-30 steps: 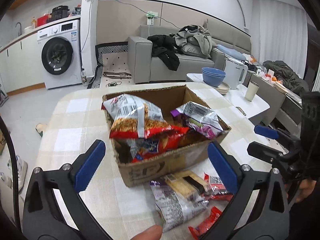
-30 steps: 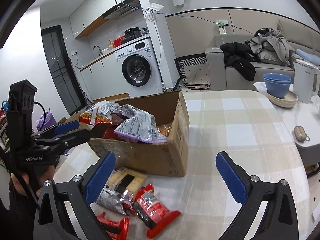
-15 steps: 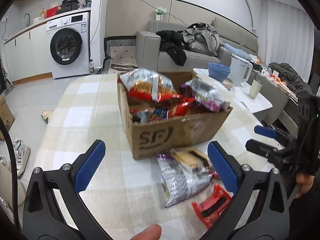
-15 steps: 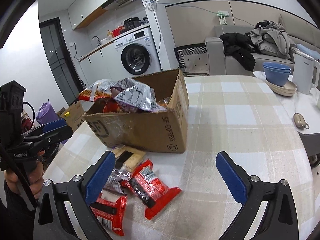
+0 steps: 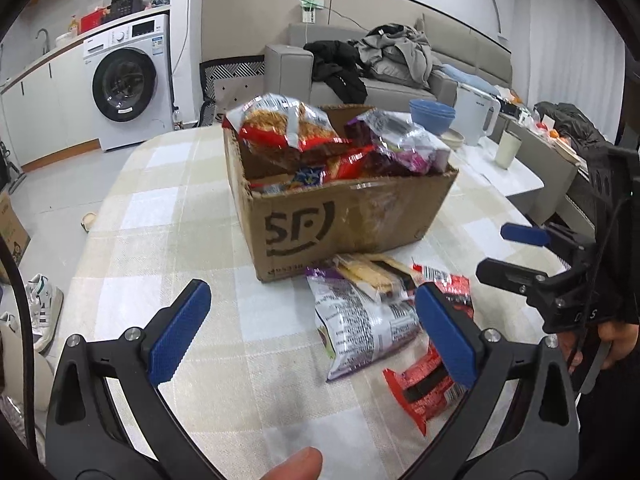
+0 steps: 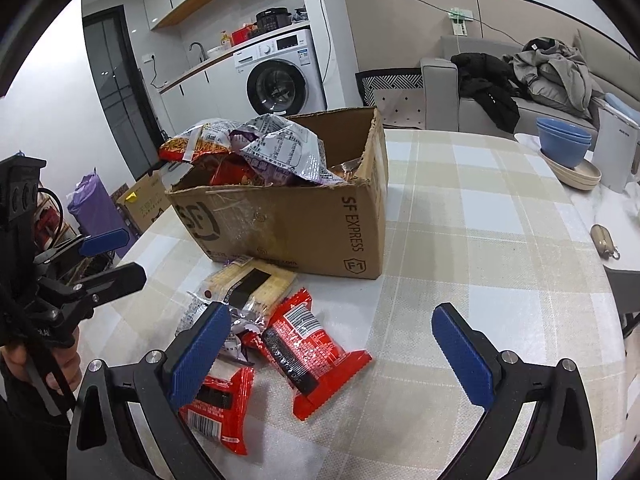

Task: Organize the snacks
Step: 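Move both grippers back toward the remaining snack pile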

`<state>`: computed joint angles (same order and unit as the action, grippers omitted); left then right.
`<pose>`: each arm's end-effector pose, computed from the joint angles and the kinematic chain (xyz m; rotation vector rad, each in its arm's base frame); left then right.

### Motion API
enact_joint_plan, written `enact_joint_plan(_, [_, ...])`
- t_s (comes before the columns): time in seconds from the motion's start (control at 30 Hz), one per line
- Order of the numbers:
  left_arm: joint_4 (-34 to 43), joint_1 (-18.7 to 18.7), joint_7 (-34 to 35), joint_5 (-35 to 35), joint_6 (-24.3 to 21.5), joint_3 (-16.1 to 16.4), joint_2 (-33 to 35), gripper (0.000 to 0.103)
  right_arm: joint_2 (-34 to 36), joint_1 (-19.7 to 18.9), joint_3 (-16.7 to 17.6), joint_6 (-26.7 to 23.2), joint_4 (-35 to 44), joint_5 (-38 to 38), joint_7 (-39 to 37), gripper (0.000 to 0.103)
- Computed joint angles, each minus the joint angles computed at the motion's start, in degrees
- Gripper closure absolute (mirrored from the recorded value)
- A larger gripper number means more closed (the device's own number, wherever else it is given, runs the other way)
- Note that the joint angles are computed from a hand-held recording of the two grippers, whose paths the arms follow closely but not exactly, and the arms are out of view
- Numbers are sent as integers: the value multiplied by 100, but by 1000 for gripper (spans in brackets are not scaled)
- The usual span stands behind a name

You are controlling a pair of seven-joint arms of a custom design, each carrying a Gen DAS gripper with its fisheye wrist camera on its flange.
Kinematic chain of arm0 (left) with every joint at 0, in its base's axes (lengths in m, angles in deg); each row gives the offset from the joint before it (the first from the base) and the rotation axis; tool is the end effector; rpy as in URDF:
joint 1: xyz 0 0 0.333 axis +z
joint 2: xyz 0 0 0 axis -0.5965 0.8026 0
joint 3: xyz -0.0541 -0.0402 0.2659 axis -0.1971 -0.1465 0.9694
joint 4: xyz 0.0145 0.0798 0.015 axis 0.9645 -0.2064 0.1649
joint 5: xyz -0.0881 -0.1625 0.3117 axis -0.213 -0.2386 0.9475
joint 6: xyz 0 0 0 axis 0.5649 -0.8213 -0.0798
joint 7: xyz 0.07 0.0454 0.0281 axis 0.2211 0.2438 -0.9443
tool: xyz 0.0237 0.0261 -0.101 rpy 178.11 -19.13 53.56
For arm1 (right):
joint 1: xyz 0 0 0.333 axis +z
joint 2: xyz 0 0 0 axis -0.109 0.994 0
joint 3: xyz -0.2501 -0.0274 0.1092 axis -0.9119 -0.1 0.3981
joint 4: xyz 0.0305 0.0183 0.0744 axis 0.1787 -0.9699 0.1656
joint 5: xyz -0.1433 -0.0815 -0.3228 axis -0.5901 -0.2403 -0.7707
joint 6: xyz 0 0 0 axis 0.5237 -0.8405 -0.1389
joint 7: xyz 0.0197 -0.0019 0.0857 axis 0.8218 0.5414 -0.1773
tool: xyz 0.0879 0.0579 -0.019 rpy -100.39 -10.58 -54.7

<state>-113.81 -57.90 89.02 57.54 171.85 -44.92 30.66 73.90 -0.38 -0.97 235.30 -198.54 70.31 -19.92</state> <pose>0.5713 -0.2685 0.4315 -1.5657 2.0174 -0.9844 0.5565 0.0968 0.3937 -1.8811 1.5034 -0.4872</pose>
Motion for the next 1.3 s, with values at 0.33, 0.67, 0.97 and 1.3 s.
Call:
enact_joint_plan(0.33, [259,97,360,-310,-268,-249,285,1,97,27,-126,-172,-27,-1069,885,1])
enact_joint_plan(0.67, [644,54,701,-682,-548,-278,694,1,330,21,-199,-401,89,-1837,1547,1])
enact_joint_plan(0.97, [1000,24,704,-764,-709,-251,987,1,556,-26,-152,-478,190,-2665,2227,1])
enact_joint_plan(1.3, [1145,35,798,-816,-722,-253,1174,1,567,-7,-468,-594,193,-3771,3062,1])
